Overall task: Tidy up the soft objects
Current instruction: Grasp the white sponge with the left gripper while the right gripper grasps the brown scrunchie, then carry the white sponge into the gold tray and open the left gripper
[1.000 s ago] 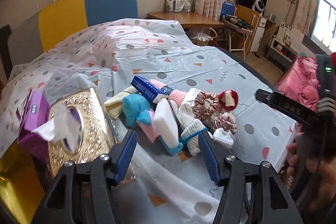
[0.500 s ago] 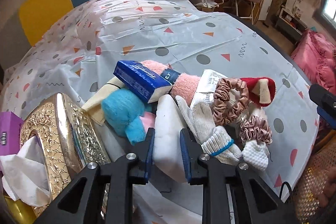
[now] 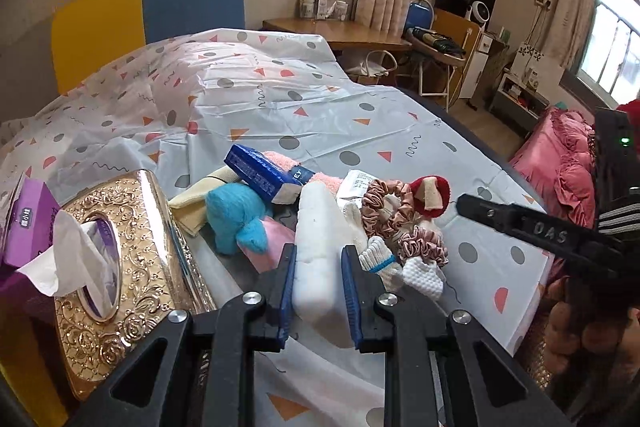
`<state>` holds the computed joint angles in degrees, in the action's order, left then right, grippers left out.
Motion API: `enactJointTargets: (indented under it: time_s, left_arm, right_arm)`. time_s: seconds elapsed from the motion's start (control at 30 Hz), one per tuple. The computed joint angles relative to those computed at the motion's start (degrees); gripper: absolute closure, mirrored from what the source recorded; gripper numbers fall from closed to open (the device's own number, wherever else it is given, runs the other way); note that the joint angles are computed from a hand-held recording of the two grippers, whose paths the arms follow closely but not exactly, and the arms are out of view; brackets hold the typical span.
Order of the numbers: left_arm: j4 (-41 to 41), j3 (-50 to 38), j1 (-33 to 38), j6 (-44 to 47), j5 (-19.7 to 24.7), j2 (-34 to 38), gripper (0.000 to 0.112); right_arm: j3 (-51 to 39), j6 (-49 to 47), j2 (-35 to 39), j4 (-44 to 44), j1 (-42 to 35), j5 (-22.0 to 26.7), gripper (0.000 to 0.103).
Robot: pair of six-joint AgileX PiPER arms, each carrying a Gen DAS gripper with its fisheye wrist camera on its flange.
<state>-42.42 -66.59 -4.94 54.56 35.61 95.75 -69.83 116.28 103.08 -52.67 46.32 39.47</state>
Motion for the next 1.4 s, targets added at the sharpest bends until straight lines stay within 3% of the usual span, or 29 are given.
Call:
enactJointTargets:
  time_s: [0.13,0.27,0.37,0.57,0.6,0.67,0.77,0.87,1.13,1.27,1.4]
  left_arm:
    - [-4.37,2.51,2.14,4.89,1.4,-2.71,0.09]
    - [-8.03,4.39,4.45,8.48,3.42,-4.91,0.09]
    - [-10.55,5.48,6.4,10.88,5.3,-6.51,0.09]
    - [-14.0,3.11,11.42,12.41,11.03,-7.71,0.09]
    - [-14.68,1.98,12.96,12.13,12.69,-7.71,0.09]
    - [-16.74,-0.77,17.01,11.41,16.08,-7.39,0.09]
    - [-19.78,-7.13,25.36,7.87,22.24,-5.13,0.09]
    - [-22.05,-12.41,33.92,5.11,24.38,-2.54,0.09]
    - [-15.91,-16.33,46.92,2.15,16.81,5.73,0.09]
    - [-11.29,-15.31,48.57,-0.09,12.78,10.57,0.09]
    - [-7.19,-16.9,47.66,-5.41,11.47,15.82,0.089]
  right_arm:
    - [-7.92,-13.98,5.81,8.49,-1.01,-1.29,0.063]
    - [-12.96,-21.83,10.16,15.3,-3.44,-1.75,0.063]
    - [-15.27,-23.18,12.44,17.42,-4.86,-0.77,0.063]
    - [-15.15,-24.06,14.05,19.01,-7.42,-6.2,0.063]
    - [-15.65,-24.54,14.56,19.14,-7.54,-6.12,0.065]
    - [-16.14,-24.62,14.89,18.23,-7.34,-5.46,0.088]
    - [-15.72,-24.34,14.5,16.81,-7.33,-5.97,0.096]
    - [-15.5,-23.66,13.97,14.63,-6.66,-5.99,0.097]
    - [-18.86,-26.49,14.7,12.2,-4.5,-2.15,0.097]
    - [-19.77,-26.53,15.08,11.61,-3.94,-0.17,0.097]
    - [-20.29,-26.15,15.14,10.09,-3.36,1.21,0.097]
